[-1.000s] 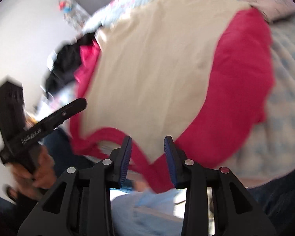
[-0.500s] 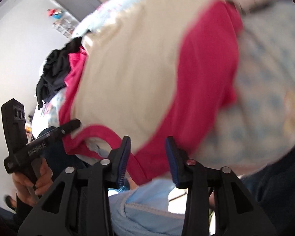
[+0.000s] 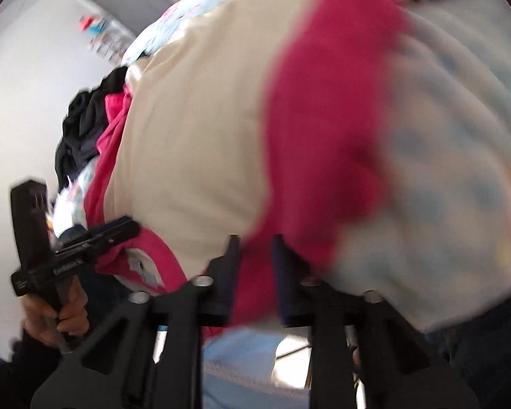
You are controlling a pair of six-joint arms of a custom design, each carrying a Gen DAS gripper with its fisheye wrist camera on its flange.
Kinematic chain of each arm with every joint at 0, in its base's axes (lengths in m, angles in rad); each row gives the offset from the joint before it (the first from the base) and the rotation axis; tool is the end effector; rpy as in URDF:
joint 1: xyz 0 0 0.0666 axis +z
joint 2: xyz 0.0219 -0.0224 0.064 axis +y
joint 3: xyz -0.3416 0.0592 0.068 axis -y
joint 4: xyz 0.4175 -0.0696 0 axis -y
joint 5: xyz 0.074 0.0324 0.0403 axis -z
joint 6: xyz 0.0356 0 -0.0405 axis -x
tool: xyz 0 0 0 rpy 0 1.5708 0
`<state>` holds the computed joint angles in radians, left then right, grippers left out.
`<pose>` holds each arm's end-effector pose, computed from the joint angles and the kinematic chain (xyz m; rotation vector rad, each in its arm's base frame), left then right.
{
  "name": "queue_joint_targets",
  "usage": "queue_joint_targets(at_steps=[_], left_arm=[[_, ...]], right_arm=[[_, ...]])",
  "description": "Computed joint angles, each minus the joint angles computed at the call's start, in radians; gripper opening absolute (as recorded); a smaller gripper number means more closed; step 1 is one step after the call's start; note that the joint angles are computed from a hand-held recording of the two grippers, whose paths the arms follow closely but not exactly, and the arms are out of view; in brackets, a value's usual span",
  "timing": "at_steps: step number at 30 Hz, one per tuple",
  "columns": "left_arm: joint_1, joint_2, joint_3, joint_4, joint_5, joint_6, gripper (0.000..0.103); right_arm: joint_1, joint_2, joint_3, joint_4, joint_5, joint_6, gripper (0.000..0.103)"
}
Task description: Fold clothes
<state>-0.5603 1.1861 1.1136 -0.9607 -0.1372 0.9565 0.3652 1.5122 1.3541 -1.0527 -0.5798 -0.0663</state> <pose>0.3657 -0.2242 0.3486 -0.5676 2.5741 -0.3678 0.4774 0.2030 0.3127 -0.5621 2.7217 0.9167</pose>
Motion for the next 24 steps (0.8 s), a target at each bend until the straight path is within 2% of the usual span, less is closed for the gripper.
queue_joint_targets(at_steps=[1,3,4,5,8,12,15,17,19,21,24], left_arm=[[-0.002,0.002,0.012,-0.009,-0.024,-0.004,0.046],[-0.004,-0.011,0.02,0.0,-0.051,-0.027,0.047],[0.002,-0.009,0.029,0.019,-0.041,-0.051,0.049],[0.013,0.004,0.046,0.026,-0.026,-0.069,0.05],[0.056,0.082,0.133,0.041,-0.001,-0.113,0.055],[0.069,0.212,0.259,-0.079,-0.045,-0.151,0.057],[0.061,0.188,0.199,-0.14,-0.032,-0.136,0.057],[0.056,0.131,0.128,-0.103,-0.015,-0.15,0.057],[0.047,0.123,0.135,-0.13,-0.002,-0.169,0.06],[0.046,0.143,0.178,-0.145,-0.004,-0.206,0.061],[0.054,0.151,0.212,-0.086,-0.018,-0.256,0.062]], right_arm=[[-0.009,-0.011,-0.004,-0.007,-0.003,-0.011,0.016],[0.002,-0.034,0.004,-0.016,0.041,0.002,0.03],[0.018,-0.044,0.015,-0.009,0.063,0.016,0.041],[0.035,-0.053,0.027,0.001,0.082,0.033,0.046],[0.086,-0.015,0.098,0.011,0.09,0.048,0.049],[0.133,0.089,0.193,-0.004,0.166,0.025,0.049],[0.126,0.107,0.176,-0.021,0.171,0.013,0.048],[0.109,0.074,0.121,-0.003,0.147,0.02,0.044],[0.093,0.047,0.086,-0.007,0.135,0.01,0.039],[0.085,0.036,0.083,-0.032,0.131,-0.021,0.04],[0.099,0.028,0.105,-0.03,0.153,-0.017,0.049]])
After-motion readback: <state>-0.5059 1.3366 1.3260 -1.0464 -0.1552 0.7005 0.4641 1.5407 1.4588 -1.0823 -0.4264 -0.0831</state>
